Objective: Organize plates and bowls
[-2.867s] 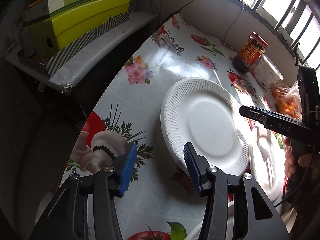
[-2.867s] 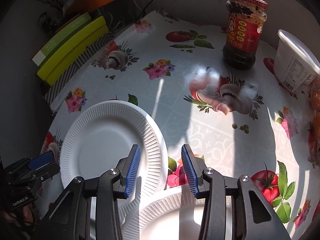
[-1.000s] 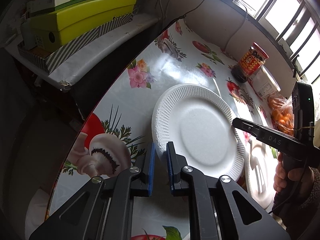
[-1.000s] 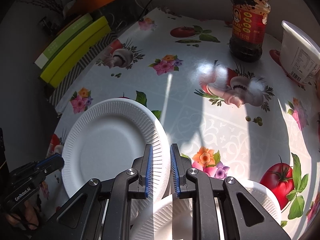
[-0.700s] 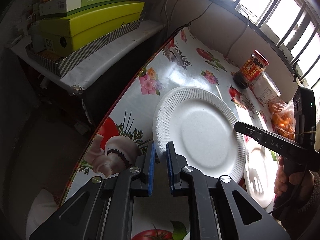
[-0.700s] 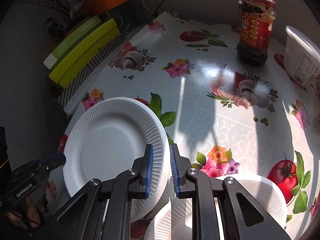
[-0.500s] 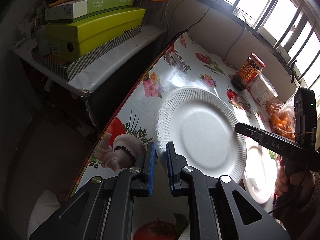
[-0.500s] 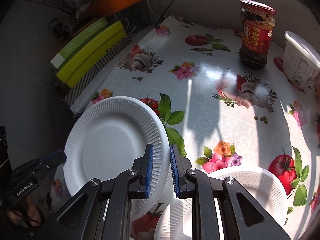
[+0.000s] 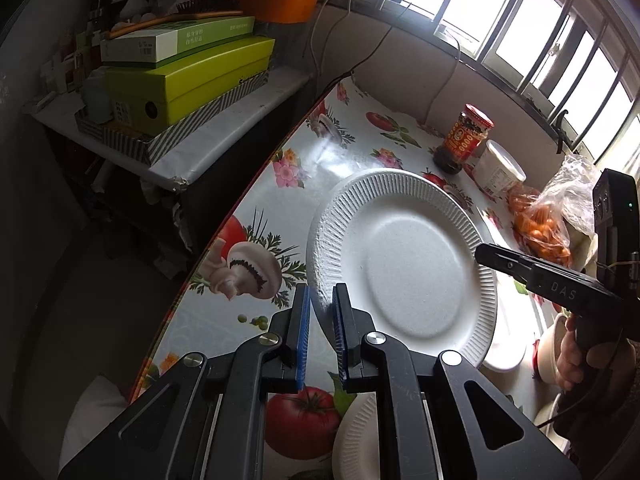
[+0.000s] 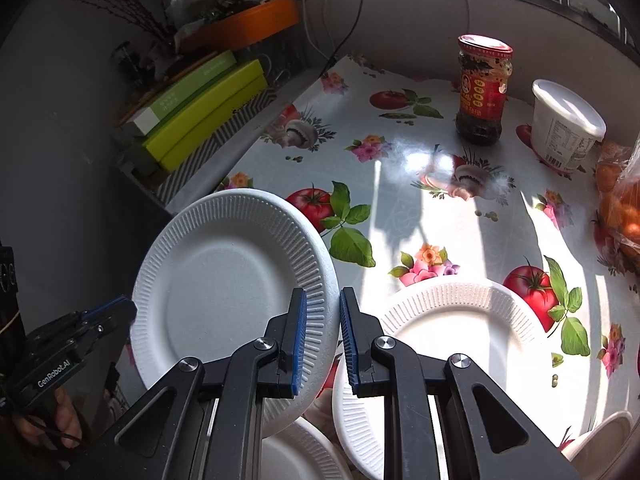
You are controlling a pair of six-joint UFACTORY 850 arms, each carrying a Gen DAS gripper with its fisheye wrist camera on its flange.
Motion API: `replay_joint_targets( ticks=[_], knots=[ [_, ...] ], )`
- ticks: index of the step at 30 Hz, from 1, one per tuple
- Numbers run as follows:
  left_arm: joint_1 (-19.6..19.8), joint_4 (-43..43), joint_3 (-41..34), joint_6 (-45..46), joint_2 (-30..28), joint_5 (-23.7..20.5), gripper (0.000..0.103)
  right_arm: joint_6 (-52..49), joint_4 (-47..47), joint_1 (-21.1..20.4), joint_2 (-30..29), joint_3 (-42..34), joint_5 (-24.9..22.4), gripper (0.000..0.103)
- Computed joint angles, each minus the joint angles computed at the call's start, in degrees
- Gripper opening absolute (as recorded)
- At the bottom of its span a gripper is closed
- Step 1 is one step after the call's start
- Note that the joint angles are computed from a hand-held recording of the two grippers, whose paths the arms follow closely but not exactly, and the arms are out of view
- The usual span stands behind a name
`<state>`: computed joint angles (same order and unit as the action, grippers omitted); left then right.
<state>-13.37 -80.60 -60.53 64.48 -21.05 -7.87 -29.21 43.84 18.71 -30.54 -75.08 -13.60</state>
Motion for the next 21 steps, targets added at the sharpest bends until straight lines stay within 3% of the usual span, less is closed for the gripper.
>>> replay_joint_targets(
  ticks=[5, 9, 21],
  knots=[
    [-0.95, -5.24, 3.30, 5.43, 2.28, -0.17, 0.012, -4.92, 6.17, 0.32, 3.82, 5.50, 2.09, 0.017],
    [-1.84, -11.29, 5.98, 11.90, 3.86, -0.25, 0.012, -2.12, 4.08, 0.78, 6.41, 9.45, 3.00, 0.017],
    [-4.11, -17.13, 11.72, 17.64, 6.40, -0.63, 0.012, -11.40, 15.08, 1.14, 10.81, 17.98, 4.59, 0.017]
  ],
)
